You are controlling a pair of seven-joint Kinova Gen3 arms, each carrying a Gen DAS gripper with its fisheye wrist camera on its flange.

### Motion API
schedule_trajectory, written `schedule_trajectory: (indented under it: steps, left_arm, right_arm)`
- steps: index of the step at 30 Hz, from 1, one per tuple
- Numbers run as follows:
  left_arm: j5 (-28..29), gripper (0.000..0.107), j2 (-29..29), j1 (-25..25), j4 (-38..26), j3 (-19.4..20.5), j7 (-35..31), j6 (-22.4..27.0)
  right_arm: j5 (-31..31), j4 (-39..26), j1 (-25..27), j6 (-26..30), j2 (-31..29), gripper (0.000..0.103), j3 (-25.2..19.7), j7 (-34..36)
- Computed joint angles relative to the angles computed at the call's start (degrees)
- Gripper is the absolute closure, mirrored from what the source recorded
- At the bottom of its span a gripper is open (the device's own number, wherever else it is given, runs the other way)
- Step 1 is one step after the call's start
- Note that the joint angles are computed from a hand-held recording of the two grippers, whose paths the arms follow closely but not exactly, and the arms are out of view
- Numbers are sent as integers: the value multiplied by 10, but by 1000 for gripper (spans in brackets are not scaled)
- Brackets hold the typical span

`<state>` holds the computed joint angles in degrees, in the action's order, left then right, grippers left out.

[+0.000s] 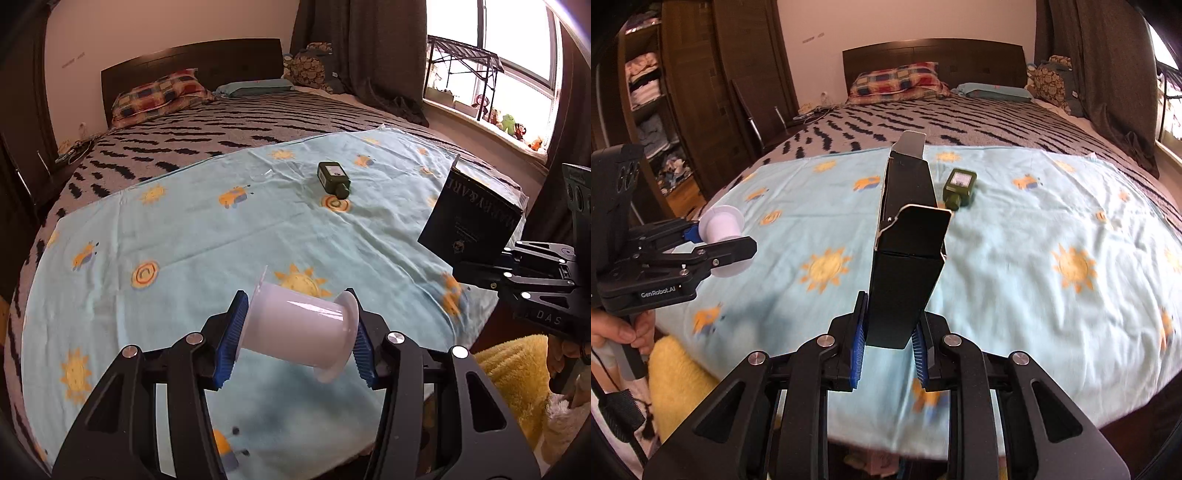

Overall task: Collect trash
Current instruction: 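Carry the black box and white spool down to the black bin, then open both grippers to drop the black box and spool into the bin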

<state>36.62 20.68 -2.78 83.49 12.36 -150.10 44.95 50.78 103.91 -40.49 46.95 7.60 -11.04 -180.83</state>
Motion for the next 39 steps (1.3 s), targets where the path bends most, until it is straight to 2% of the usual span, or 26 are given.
schedule_trajectory:
  steps: [3,8,12,18,24,30,34,39]
  left_arm:
    - [40,58,-37,-29,66,5,-46,1]
    - [96,58,-83,-40,157,-19,-113,5]
    - [119,58,-105,-37,219,-45,-151,9]
    - [86,58,-88,-20,279,-67,-140,3]
    - [44,58,-40,-9,302,-53,-126,-30]
    - [-14,58,20,6,280,-35,-65,-37]
    - [-31,58,43,7,268,-19,-44,-45]
    - [-57,55,60,15,260,-10,-11,-58]
  right_arm:
    - [3,19,-27,26,-14,80,-21,-34]
    - [-7,56,-58,41,-28,80,-53,-94]
    - [-25,94,-72,11,-32,80,-69,-147]
    - [-57,132,-88,-51,-15,80,-74,-197]
    - [-119,147,-94,-126,36,80,-46,-184]
    - [-141,163,-108,-192,77,80,9,-179]
    - [-146,148,-127,-177,97,79,38,-167]
    - [-123,153,-151,-181,100,75,68,-210]
